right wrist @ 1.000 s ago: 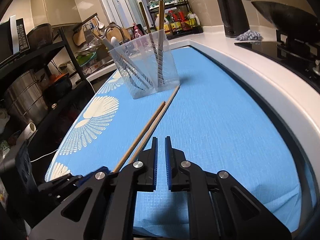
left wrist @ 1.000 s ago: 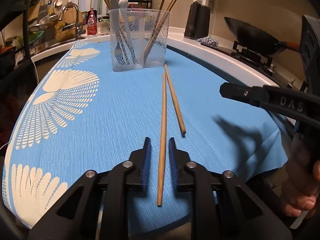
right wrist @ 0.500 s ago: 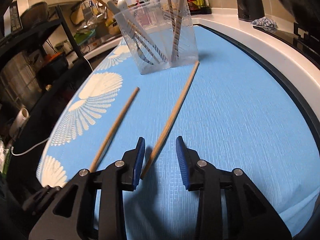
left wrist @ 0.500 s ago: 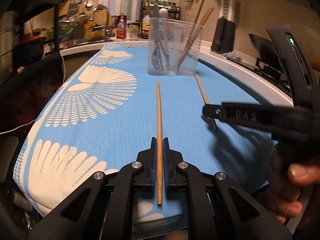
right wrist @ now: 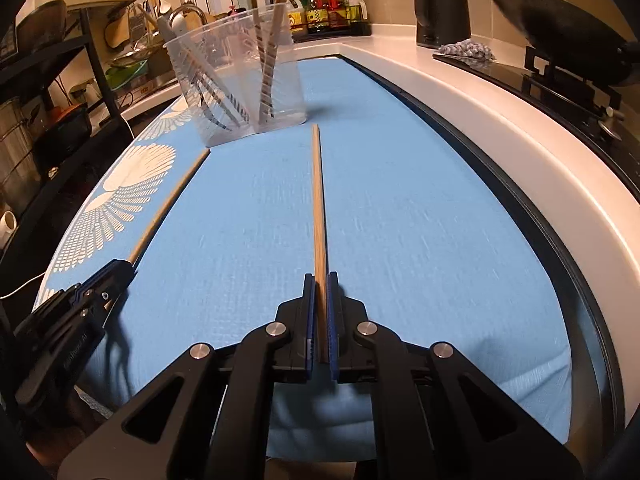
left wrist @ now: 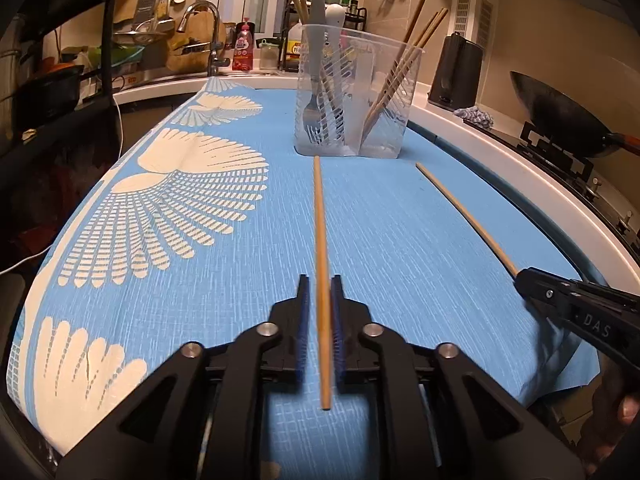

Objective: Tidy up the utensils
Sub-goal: 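Lift the chopstick with left tool while right tool lifts its chopstick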

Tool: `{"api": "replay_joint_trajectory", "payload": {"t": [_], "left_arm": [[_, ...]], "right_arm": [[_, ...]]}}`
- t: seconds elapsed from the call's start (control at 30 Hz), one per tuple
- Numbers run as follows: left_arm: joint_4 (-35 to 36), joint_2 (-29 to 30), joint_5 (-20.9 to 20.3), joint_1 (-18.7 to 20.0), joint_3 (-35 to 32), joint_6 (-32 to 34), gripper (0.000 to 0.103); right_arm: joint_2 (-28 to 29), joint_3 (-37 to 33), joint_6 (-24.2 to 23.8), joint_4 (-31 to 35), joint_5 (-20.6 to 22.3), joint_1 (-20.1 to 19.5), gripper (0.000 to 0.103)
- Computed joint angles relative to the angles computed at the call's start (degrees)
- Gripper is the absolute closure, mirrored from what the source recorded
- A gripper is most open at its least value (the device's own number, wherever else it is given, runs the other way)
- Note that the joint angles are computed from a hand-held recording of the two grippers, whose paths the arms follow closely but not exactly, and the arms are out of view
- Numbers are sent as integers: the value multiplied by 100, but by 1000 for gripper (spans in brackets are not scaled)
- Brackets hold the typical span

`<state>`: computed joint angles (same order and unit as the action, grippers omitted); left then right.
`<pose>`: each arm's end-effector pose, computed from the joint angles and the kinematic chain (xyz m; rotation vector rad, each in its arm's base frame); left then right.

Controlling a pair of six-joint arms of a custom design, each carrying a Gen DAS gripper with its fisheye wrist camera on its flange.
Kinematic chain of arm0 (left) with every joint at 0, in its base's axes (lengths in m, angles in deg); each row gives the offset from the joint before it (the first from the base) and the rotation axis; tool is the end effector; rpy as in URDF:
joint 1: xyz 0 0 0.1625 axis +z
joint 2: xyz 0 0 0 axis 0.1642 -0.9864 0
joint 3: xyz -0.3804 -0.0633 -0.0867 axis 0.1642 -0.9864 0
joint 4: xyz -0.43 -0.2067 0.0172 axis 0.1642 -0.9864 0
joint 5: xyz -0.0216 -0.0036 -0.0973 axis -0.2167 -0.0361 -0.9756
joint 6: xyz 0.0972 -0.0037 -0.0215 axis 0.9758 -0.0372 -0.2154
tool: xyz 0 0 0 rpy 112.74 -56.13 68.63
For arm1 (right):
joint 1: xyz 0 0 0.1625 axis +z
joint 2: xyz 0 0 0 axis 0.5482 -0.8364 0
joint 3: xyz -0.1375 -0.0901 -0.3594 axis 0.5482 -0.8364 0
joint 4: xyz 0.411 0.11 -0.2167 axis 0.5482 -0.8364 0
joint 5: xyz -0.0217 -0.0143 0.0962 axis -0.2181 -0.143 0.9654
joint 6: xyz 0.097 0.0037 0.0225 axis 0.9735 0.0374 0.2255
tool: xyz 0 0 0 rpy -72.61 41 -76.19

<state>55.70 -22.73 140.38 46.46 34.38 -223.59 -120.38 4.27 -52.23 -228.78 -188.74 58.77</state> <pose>-0.3049 -0.7725 0.0266 0.9376 2.4354 -0.9159 0.0959 -0.7136 0.2657 -0.0622 -2.1600 1.1043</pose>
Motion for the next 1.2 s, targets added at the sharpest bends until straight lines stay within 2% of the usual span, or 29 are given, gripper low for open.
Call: {"api": "replay_joint_trajectory", "payload": {"t": [0.07,0.17,0.3,0.4,0.63,0.9,1.2], "left_arm": [[-337,-337,-13,-2,593,-3,73],[-752,-735,-66,-49,1338,66,73],[-1274,-1064,-185,-125,2027,307,73],[-1312,-1070,-208,-138,2049,327,73],[-1338,-1047,-285,-162,2037,376,75],[-1275,-991,-316,-164,1936,324,94],[-1283,-1007,-313,-156,1951,324,97]], "right_arm": [[-79,167,-254,-247,218,-63,93],[-72,304,-687,-654,328,-83,93],[-31,366,-894,-955,310,-69,93],[18,364,-1061,-1105,236,-48,93],[63,344,-1129,-1210,214,-45,93],[72,312,-1154,-1141,239,-48,98],[151,262,-1186,-1309,17,-14,97]]}}
